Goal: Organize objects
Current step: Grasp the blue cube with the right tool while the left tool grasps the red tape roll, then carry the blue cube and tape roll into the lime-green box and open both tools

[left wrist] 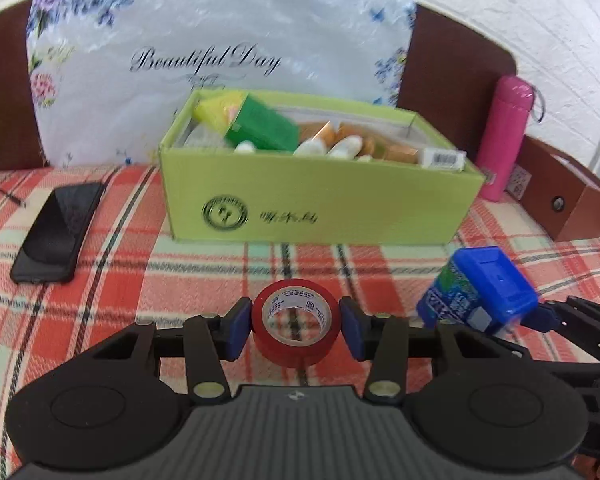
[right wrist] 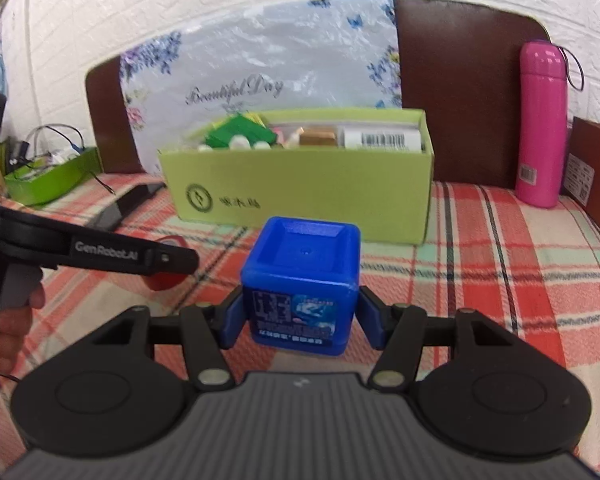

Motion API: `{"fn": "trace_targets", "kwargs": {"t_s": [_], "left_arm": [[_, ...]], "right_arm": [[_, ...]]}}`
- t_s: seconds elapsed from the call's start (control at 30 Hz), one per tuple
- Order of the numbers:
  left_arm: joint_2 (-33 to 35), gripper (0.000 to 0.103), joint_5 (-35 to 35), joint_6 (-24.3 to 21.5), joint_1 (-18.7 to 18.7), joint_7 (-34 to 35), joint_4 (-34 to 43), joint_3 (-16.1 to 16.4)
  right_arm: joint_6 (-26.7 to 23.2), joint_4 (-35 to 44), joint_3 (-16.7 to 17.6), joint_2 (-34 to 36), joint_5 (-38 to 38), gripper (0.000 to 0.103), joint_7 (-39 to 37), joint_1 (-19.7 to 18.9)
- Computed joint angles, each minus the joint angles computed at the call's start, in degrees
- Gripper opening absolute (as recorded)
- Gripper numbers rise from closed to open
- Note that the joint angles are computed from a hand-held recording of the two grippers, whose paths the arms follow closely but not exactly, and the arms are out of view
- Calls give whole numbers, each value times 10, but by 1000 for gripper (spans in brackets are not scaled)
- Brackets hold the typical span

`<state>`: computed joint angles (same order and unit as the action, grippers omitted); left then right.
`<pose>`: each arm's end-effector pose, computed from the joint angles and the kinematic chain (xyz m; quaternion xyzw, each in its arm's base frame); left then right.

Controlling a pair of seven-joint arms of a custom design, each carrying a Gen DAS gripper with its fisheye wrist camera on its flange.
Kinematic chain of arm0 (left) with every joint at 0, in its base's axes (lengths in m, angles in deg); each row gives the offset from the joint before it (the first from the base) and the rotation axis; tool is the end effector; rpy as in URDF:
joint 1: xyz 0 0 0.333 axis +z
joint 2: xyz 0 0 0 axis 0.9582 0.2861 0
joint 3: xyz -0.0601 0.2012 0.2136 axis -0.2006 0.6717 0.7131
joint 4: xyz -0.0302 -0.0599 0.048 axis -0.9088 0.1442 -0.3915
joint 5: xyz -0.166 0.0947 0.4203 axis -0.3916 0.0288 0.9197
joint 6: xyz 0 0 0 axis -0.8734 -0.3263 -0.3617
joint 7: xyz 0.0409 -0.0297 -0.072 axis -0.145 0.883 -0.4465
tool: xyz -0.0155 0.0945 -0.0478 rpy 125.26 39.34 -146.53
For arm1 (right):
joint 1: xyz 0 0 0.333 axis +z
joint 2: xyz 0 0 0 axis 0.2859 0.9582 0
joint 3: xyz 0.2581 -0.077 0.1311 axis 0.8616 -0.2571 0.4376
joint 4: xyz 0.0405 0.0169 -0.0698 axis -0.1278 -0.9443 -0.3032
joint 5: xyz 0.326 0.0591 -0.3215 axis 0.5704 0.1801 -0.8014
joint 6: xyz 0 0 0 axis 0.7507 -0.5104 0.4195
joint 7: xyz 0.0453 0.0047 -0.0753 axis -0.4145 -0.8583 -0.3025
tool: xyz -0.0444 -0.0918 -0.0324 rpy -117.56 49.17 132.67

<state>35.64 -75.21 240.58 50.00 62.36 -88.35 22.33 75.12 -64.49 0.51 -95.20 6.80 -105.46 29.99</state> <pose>0.5155 -0.3027 0.4589 -0.4271 0.7889 -0.4190 0.1403 0.3876 0.2923 0.4212 -0.5615 0.6613 -0.3343 0.3684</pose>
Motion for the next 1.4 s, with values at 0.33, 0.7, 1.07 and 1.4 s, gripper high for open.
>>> {"fn": "trace_targets", "kwargs": {"t_s": [0.33,0.7,1.07,1.4], "left_arm": [[2,50,-135,12,-27,132,58,10],[96,50,-55,14,15,36,173,-32],[183,60,149,51,41,-154,236,-54],[177,76,158,84,71,-166,199,-77]], "right_arm": [[37,27,2,-33,-93,57,47,-47],[-16,100,-32,38,-179,57,77,-63],[-43,170,-90,141,-220,62,76,-34],[-71,131,-97,129,-234,98,128,-10]]}}
